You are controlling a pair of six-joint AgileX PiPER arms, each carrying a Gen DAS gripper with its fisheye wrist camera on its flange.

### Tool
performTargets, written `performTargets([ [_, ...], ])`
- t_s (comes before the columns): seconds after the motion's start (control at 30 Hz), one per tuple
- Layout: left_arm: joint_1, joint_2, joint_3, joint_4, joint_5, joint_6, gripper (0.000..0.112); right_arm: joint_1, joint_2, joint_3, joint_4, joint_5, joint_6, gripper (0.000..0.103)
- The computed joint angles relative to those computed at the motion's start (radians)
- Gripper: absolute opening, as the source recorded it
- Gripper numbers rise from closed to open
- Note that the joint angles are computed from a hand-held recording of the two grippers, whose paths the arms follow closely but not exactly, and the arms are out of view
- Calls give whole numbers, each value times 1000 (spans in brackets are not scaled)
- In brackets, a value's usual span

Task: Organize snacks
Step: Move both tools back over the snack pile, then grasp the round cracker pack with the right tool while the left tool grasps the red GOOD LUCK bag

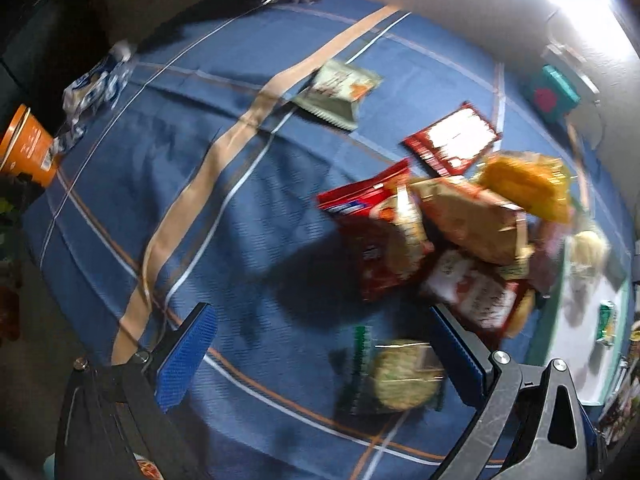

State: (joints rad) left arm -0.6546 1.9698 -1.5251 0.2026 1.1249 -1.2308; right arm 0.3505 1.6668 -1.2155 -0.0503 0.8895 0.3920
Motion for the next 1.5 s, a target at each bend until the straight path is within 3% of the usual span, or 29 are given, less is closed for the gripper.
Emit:
performTargets([
  [0.37,59,50,72,-101,30,-4,103,102,147,-92,62,29,-25,103],
  [0.77,123,-22,245,-132,-29,-104,103,153,245,-169,126,38,-63,103],
  [1.03,164,-101,383,-131,-97,-94,103,209,322,-214,89,43,-46,103],
  [1.27,143,-125,366,-105,-78,-112,103,270,368,-254,2,36,-5,103],
  [1.5,144,-161,345,-111,-101,-100,103,223,356,-233,11,29,67,101],
])
